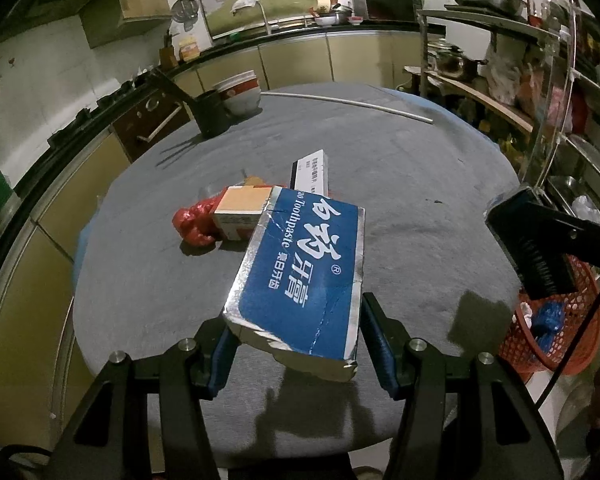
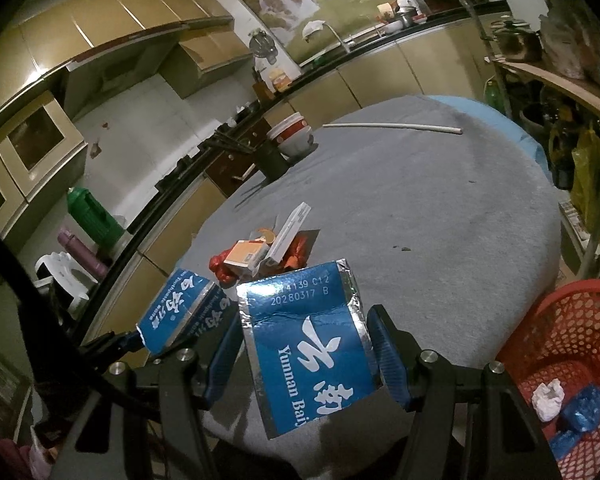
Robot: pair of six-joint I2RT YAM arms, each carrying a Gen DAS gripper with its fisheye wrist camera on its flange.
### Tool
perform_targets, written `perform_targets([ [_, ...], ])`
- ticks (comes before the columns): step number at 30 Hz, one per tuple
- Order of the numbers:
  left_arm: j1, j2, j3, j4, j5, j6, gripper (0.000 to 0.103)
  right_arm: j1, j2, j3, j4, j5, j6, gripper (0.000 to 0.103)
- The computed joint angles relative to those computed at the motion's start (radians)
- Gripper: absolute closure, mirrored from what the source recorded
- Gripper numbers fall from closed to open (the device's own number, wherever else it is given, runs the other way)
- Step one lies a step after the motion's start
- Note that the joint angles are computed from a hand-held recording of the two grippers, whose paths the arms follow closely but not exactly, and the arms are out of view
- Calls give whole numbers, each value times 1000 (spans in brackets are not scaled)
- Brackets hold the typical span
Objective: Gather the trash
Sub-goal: 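Hold both blue boxes and turn toward the red basket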
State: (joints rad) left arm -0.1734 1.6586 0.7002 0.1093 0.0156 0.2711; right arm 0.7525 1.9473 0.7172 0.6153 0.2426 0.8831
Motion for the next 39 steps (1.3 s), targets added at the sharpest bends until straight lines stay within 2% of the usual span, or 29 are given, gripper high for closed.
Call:
perform_targets([
  [14,-25,-43,-40,18,-29,1,43,15,-28,-41,27,15,5,37],
  [39,-53,-43,-27,-1,-52,9,43,25,-37,-85,66,29,26,37],
])
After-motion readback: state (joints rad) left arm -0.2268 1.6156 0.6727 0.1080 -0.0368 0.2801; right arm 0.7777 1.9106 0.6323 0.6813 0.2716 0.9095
